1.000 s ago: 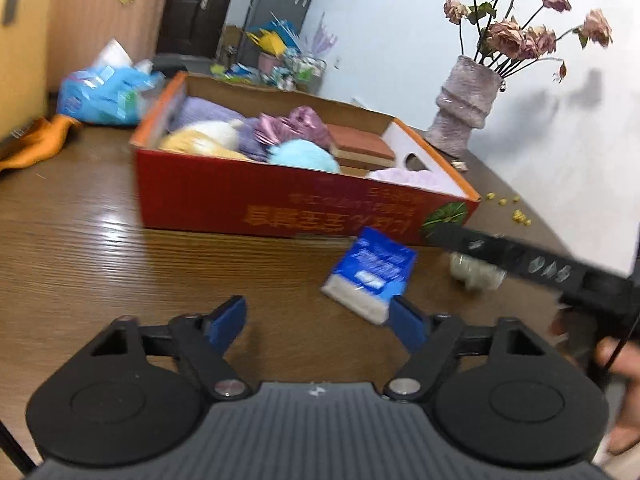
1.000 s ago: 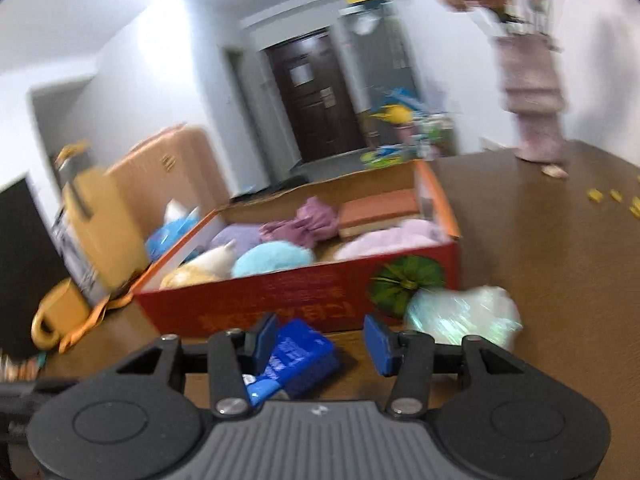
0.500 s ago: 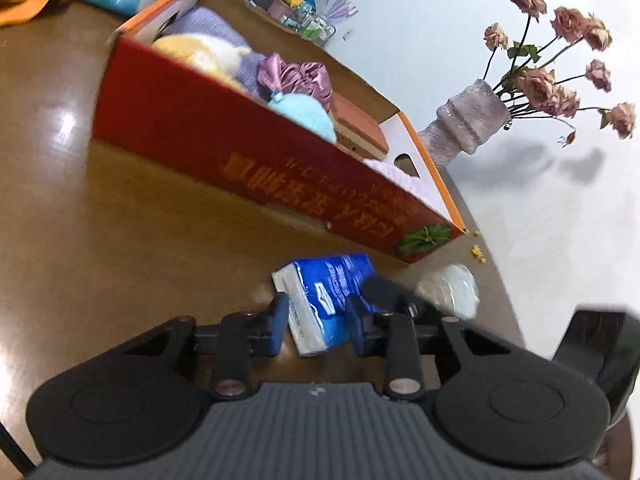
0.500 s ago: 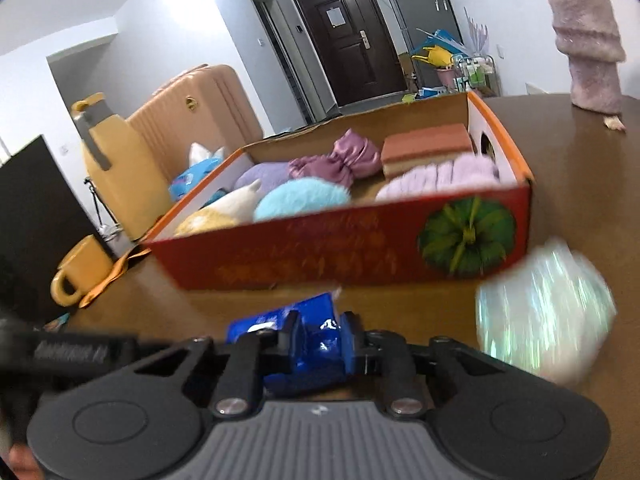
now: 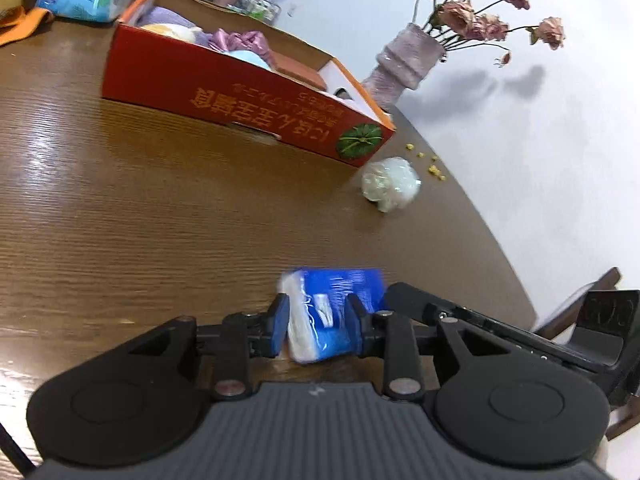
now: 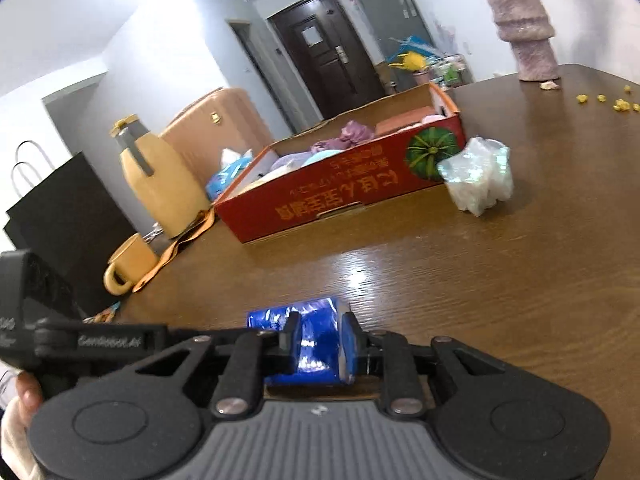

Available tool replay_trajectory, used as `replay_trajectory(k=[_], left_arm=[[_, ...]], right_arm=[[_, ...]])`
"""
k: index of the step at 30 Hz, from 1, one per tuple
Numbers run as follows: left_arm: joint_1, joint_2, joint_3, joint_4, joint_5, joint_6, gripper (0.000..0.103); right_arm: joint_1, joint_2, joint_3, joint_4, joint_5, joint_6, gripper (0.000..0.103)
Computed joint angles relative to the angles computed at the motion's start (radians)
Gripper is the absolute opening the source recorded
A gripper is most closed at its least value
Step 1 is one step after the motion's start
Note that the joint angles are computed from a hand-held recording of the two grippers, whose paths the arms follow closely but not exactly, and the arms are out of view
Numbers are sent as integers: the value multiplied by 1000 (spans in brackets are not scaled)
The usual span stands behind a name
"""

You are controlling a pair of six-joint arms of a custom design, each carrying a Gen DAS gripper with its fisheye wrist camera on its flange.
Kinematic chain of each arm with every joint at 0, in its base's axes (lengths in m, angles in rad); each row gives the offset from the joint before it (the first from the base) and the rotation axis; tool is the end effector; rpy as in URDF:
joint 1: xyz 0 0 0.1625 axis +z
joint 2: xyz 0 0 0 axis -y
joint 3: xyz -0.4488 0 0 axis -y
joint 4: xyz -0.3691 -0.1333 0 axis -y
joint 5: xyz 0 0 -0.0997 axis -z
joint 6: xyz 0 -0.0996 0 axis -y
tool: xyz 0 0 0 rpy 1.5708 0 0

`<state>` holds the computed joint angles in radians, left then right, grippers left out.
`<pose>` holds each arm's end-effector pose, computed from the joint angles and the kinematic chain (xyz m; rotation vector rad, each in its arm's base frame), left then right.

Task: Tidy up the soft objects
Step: 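Carry the blue tissue pack with the left gripper into the box and release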

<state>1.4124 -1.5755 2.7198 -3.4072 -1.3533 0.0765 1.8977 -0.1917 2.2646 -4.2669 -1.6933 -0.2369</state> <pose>0.1072 -0.3102 0.2640 0.2174 2.7772 -1.0152 0.2437 -0.3414 -0.0976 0.7525 -2.8045 0.9421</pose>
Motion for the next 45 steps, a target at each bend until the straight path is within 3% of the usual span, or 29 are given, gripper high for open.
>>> replay_trajectory(k=[3,13,16,20,24,29,32,36,41,43,45], left_arm=[[-2,7,1,-12,19,-8,30],[-11,44,5,-50,55,-5,31],[0,39,-6,-25,28,6,23],[-25,63,-4,-86,50,48,20],[-53,56,-97,-67,6,119,19],[-87,166,-372,25,-4,184,19],[-64,285,-561,108,10,162,19],[-8,427,-761,243,12,106,17],[15,525,-853,285,71,100,16],[11,542,-886,360,117,96,18],[6,535,-879,359,114,127,19]], right_arm=[[0,10,-23,24,-34,-12,22],[-23,16,-50,61,-3,-15,21],[-29,15,-50,67,9,-9,19],[-24,3,-56,82,5,4,15],[8,-47,-105,92,8,-30,14],[51,-127,-320,251,-22,-153,14],[44,-134,-518,470,-57,-159,14],[32,-66,-775,706,-162,-164,13],[17,29,-980,888,-277,-195,13],[18,59,-1011,885,-333,-230,14],[25,87,-1035,852,-378,-273,16]])
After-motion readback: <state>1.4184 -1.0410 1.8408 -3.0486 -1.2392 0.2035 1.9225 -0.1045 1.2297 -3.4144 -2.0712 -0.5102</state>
